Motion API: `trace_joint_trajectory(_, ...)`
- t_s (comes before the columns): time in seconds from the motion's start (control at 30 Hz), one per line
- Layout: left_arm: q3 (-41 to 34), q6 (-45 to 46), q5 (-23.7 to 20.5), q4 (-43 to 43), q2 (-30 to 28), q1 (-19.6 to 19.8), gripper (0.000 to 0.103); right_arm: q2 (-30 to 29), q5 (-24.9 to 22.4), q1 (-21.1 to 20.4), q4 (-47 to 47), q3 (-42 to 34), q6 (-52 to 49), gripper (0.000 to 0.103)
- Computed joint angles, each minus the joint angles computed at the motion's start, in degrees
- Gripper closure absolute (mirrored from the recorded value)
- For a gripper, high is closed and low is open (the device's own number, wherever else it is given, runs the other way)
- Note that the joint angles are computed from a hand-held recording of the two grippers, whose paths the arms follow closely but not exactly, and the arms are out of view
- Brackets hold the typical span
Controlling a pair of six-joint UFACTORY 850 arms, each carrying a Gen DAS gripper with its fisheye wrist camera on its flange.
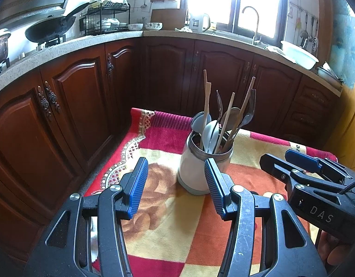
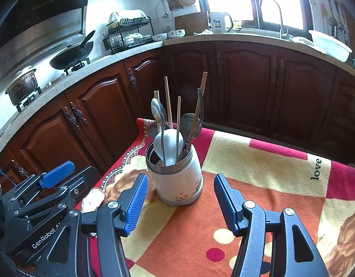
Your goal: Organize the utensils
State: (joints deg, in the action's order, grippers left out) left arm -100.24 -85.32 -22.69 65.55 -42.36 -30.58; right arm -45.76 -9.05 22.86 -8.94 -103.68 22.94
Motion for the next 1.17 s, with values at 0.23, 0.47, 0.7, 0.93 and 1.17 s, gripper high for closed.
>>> trace_joint_trajectory(0.23,0.1,0.0,0.2,0.2,0.0,0.0,0.052,-0.2,-0.3,0.1,-0.2,-0.2,-0.1,0.045)
trace_joint_trajectory(0.47,0.0,0.0,0.2,0.3,-0.1,-0.1,0.052,-0.4,-0.5,0.1,0.1,-0.6,-0.5,0.045)
trace_joint_trajectory(0.7,0.0,0.1,0.1,0.1,-0.1,-0.1,0.052,-0.7,-0.9,0.2,0.0,-0.8,-0.4,0.045)
trace_joint_trajectory(0.93,0.6,-2.8,1.3,3.6,0.1,-0.1,0.052,-0.7,-1.0,0.3,0.1,-0.7,-0.4,0.045)
trace_joint_trajectory(1.17,1.4,-7.1,1.7,9.7,0.3,-0.5,0.052,-0.9,-1.2,0.1,0.6,-0.7,-0.5,0.045)
